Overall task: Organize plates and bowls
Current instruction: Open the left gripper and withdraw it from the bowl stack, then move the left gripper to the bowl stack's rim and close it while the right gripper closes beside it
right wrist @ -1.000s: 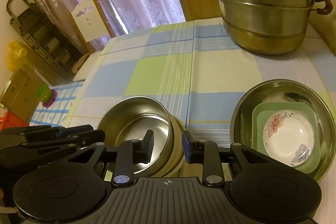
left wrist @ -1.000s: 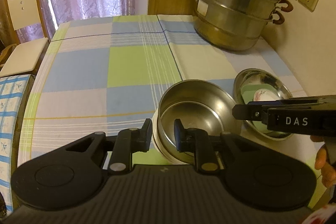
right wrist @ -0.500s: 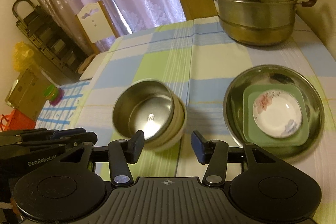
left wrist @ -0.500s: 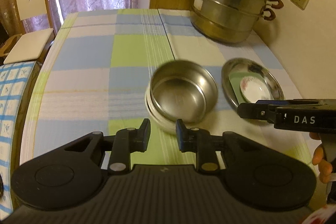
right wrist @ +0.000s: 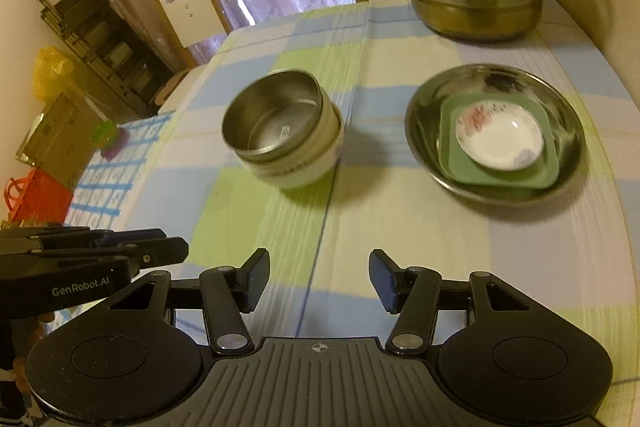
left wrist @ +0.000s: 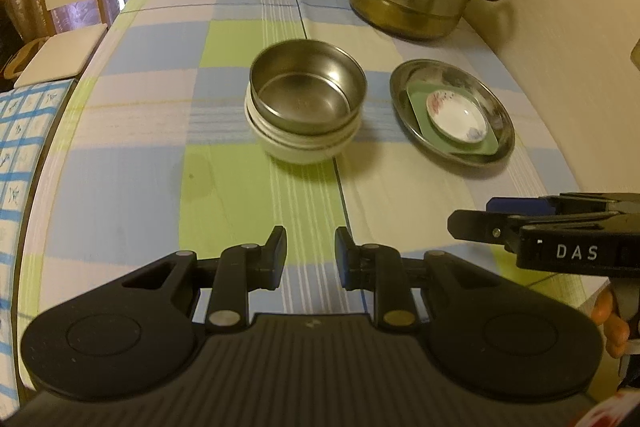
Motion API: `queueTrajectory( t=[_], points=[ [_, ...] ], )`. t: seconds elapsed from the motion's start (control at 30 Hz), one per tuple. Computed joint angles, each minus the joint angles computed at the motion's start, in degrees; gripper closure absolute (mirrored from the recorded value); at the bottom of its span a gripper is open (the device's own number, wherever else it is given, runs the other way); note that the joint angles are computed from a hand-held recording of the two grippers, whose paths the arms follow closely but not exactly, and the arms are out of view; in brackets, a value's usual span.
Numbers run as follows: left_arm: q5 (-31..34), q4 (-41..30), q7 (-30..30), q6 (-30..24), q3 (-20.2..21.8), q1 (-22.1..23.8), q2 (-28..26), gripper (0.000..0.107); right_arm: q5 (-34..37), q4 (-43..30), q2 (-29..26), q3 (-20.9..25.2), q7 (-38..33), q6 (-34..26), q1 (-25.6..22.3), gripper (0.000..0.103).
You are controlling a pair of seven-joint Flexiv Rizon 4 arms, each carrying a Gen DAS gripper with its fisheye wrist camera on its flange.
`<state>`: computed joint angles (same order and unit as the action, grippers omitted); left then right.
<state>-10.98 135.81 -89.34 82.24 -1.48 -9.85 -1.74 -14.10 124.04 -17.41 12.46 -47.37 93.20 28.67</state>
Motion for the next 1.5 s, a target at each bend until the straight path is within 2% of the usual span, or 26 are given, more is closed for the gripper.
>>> queueTrajectory(
  t=[0.3, 0.63, 0.87, 1.3, 1.5],
  points=[
    [8.39, 1.81, -9.63, -1.80, -0.30, -0.59, 3.84, 0.084, 0.16, 6.24, 3.99, 0.56, -0.39, 1.51, -0.05, 0.047],
    [12.23, 2.63, -14.46, -2.95, -1.31, -0.73, 5.69, 0.084, 0.22, 9.71, 6.41, 0.92, -0.03, 1.70, -0.29, 0.047],
    [12.97, 2.58, -15.36, -2.93, -1.66, -1.16, 5.72, 0.084, -1.58, 11.40, 7.78, -1.04, 1.92, 1.69, 0.87, 0.046],
    [13.13, 2.40, -15.68, -2.78, -1.68, -1.57, 5.24, 0.084, -3.31, 12.57, 8.35, -1.93, 3.86, 2.03, 0.66, 0.046],
    [10.43, 2.75, -12.41, -0.73, -0.69, -1.33, 4.26, 0.084, -6.49, 12.29, 7.34, -7.11, 6.43, 2.90, 4.22, 0.046]
  ],
)
